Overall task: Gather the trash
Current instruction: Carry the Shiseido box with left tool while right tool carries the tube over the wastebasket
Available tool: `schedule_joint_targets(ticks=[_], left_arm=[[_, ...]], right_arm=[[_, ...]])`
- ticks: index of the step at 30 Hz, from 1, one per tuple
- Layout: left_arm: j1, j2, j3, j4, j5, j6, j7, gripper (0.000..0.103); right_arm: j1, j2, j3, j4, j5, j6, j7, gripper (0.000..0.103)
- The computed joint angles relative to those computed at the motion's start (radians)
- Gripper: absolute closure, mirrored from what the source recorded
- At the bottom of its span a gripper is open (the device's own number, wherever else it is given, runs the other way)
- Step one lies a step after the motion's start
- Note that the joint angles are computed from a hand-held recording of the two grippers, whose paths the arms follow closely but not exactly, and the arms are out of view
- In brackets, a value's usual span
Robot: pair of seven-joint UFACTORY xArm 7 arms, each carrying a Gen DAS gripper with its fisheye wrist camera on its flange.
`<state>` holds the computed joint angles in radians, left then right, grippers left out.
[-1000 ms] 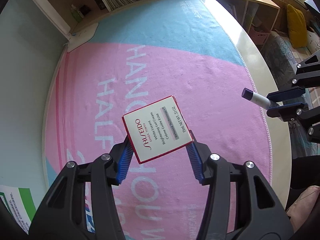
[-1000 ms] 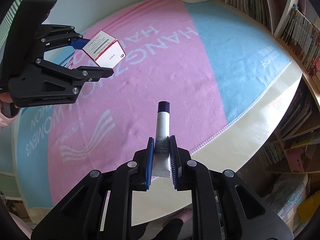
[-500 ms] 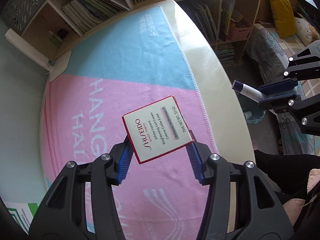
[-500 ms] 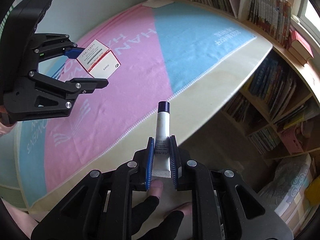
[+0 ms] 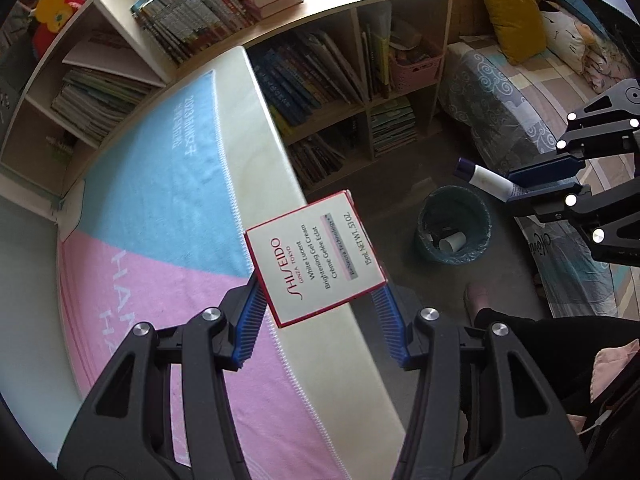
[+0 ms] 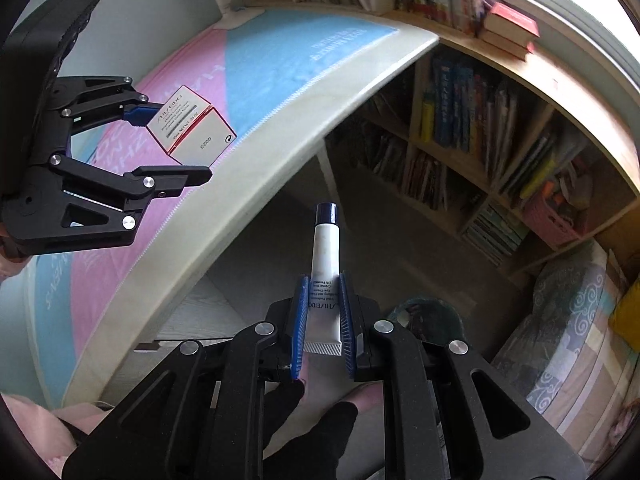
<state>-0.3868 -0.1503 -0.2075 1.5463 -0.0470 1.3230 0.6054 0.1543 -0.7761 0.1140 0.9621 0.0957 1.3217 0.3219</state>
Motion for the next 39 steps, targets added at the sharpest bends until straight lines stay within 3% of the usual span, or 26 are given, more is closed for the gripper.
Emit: schedule_joint_targets(ticks=[19, 39], left_arm=[[-0.189, 0.08, -0.124, 0.042, 0.037, 0.012, -0.148, 0.054], [-0.385, 0.265, -0.158, 0.168, 0.095, 0.072, -0.282, 0.054]], right_arm=[[-0.146, -0.356, -0.146, -0.152, -0.057, 0.236, -0.055, 0.087], [-0.317, -0.497, -0.306, -0.236, -0.112, 0.363, -0.157, 0.087]])
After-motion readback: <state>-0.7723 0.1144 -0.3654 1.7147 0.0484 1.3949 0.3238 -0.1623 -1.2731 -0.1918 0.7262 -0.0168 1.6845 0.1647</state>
